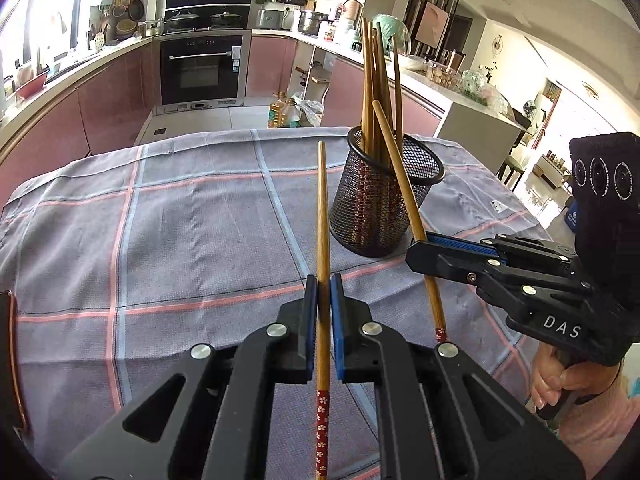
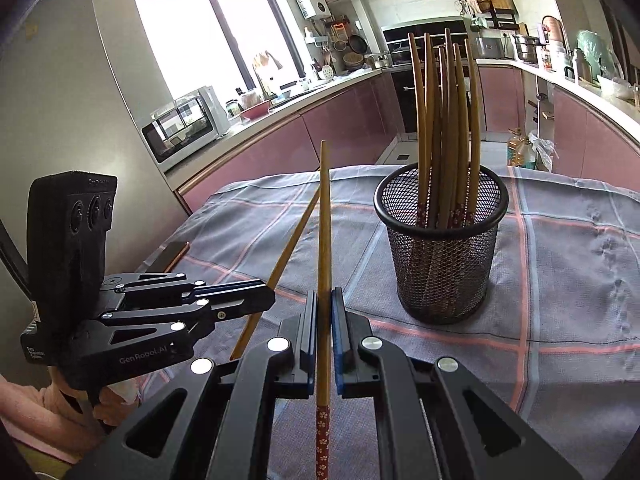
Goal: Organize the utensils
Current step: 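Lift both held chopsticks upright and carry them over the mesh cup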
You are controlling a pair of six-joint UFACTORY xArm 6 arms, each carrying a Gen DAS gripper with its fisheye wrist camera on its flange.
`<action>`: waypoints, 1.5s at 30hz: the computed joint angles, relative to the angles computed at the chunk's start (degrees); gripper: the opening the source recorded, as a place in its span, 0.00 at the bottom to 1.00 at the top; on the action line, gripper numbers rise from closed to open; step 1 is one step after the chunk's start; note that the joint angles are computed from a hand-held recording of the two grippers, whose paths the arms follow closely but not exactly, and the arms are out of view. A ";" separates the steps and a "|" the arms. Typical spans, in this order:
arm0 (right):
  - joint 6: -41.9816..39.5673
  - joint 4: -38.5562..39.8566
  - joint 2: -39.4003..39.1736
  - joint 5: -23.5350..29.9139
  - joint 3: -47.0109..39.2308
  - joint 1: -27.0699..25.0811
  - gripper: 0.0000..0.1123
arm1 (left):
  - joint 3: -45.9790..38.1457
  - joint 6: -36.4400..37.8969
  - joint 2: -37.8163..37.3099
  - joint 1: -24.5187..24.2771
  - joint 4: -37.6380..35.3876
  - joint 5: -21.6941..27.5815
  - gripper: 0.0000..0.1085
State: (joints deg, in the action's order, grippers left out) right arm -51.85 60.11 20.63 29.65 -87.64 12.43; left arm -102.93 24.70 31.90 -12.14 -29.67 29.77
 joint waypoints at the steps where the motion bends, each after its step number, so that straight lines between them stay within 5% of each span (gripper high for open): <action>1: -0.19 0.34 -0.11 0.02 0.05 -0.06 0.05 | 0.00 0.43 -0.11 0.06 -0.69 0.16 0.07; 45: -6.40 7.56 -2.58 -2.60 0.39 -1.18 0.05 | 1.14 9.04 -2.83 -0.40 -11.22 -1.45 0.07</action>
